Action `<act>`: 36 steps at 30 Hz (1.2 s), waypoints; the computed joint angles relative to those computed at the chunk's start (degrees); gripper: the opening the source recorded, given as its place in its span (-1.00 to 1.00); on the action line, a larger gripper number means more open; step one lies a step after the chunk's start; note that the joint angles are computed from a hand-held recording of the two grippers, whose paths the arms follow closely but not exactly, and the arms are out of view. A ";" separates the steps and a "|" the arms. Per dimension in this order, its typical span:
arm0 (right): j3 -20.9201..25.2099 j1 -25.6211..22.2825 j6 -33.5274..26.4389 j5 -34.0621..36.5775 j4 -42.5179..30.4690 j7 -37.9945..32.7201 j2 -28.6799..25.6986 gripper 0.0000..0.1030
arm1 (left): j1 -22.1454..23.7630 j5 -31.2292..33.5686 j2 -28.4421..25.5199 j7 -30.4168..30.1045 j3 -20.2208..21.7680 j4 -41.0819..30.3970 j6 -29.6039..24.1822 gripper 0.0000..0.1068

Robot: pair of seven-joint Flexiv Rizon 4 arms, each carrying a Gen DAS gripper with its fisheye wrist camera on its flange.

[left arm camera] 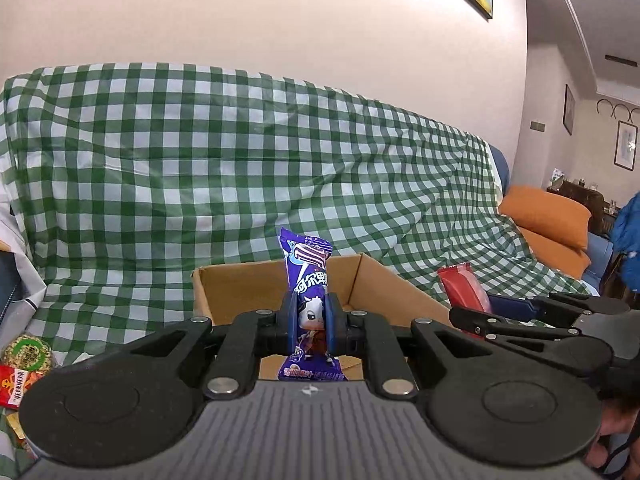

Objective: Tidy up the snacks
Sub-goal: 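Lower both snacks into the box and open both tools, then grasp the red spicy-strip pack with the left tool while the right tool withdraws from the box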

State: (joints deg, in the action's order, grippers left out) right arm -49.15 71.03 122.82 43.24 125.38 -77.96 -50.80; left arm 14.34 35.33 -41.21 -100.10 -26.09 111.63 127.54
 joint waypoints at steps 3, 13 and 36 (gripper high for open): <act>-0.49 0.57 -0.48 0.33 -0.01 0.26 -0.29 -0.18 | -0.08 0.20 -0.11 0.06 -0.18 -0.23 -0.16 -0.72; -1.39 1.27 -0.78 -0.68 0.66 1.80 -0.60 -0.18 | 1.79 2.65 -1.09 -0.88 -2.50 -1.00 -0.75 -0.71; -3.06 1.48 -6.50 -13.57 2.90 13.52 -0.64 0.18 | 8.33 -13.83 -0.48 6.58 -7.75 2.10 -15.47 -0.65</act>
State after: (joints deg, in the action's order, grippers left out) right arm -52.20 72.51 116.32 29.67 128.28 -64.43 -51.45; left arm 22.67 21.50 -41.69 -93.52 -33.84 113.73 112.07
